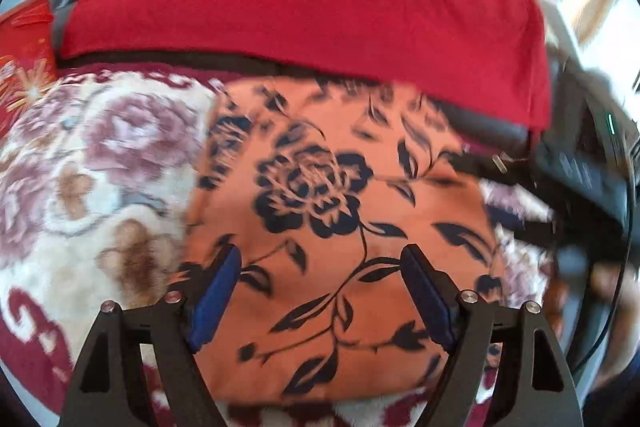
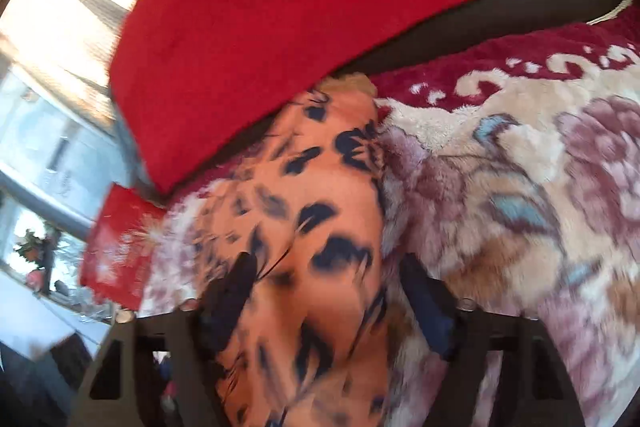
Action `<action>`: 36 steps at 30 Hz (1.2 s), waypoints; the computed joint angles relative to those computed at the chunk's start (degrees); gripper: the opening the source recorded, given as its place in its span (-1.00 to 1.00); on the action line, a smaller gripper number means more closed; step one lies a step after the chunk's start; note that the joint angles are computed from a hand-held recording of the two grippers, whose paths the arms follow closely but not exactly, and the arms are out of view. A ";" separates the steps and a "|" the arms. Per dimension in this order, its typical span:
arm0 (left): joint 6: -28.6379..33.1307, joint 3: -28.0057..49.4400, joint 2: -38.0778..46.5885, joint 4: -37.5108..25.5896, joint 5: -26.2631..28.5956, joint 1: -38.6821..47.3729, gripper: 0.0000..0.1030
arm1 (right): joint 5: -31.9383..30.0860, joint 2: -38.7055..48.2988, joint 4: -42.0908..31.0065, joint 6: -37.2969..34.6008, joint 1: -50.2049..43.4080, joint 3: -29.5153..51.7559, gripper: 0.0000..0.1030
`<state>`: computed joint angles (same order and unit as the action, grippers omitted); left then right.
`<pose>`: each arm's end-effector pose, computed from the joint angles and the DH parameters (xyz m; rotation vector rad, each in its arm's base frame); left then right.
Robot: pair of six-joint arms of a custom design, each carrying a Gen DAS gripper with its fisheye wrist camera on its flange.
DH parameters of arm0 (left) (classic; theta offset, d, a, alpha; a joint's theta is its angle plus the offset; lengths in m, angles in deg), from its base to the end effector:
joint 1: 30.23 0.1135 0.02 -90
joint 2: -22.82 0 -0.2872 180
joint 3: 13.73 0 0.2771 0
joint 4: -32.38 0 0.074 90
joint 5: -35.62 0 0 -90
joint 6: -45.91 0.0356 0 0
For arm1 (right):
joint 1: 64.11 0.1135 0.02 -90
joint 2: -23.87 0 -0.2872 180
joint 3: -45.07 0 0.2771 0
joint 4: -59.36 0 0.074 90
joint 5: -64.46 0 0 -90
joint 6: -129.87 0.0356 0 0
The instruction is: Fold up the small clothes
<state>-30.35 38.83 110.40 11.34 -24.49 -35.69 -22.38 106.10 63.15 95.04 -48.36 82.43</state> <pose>0.2903 -0.0456 0.1544 0.6064 2.3864 -0.5993 0.2509 0.0687 0.1306 0.8221 2.2071 0.5686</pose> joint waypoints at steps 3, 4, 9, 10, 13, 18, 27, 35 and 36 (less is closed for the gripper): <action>1.13 -0.64 0.69 -1.26 2.75 3.66 0.62 | -1.49 -3.15 2.43 2.74 3.60 -5.72 0.53; 1.45 -0.34 2.96 -1.61 1.36 3.32 0.61 | -3.42 -0.83 5.14 5.30 3.89 -6.79 0.53; 6.10 -2.26 2.67 -0.56 -3.68 0.49 0.61 | 0.68 4.06 0.19 2.52 8.26 -1.82 -0.18; 6.13 -1.71 1.73 -2.34 -0.54 2.14 0.61 | 2.13 3.45 -2.93 2.30 9.16 -0.33 -0.18; 5.80 -0.19 0.49 -3.96 6.29 8.58 0.66 | 1.27 3.29 -2.41 3.04 8.91 -0.29 -0.05; 6.04 10.07 15.65 -11.94 6.78 13.92 0.69 | 2.28 -3.98 -1.77 3.08 7.33 -5.02 0.36; 6.79 9.43 18.07 -9.27 4.24 11.06 0.61 | -2.62 3.87 -10.89 -7.39 4.41 8.03 -0.23; 4.70 9.33 11.06 -12.34 15.54 12.79 0.64 | -2.32 -15.96 -17.22 -5.09 1.49 -3.52 -0.13; 3.57 10.56 12.19 -12.66 16.07 11.82 0.67 | -5.38 -16.38 -13.60 -4.13 -1.57 -6.98 -0.02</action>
<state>-26.78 49.39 122.59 -1.32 -8.42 -23.87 -27.75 89.72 49.55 90.91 -49.93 75.45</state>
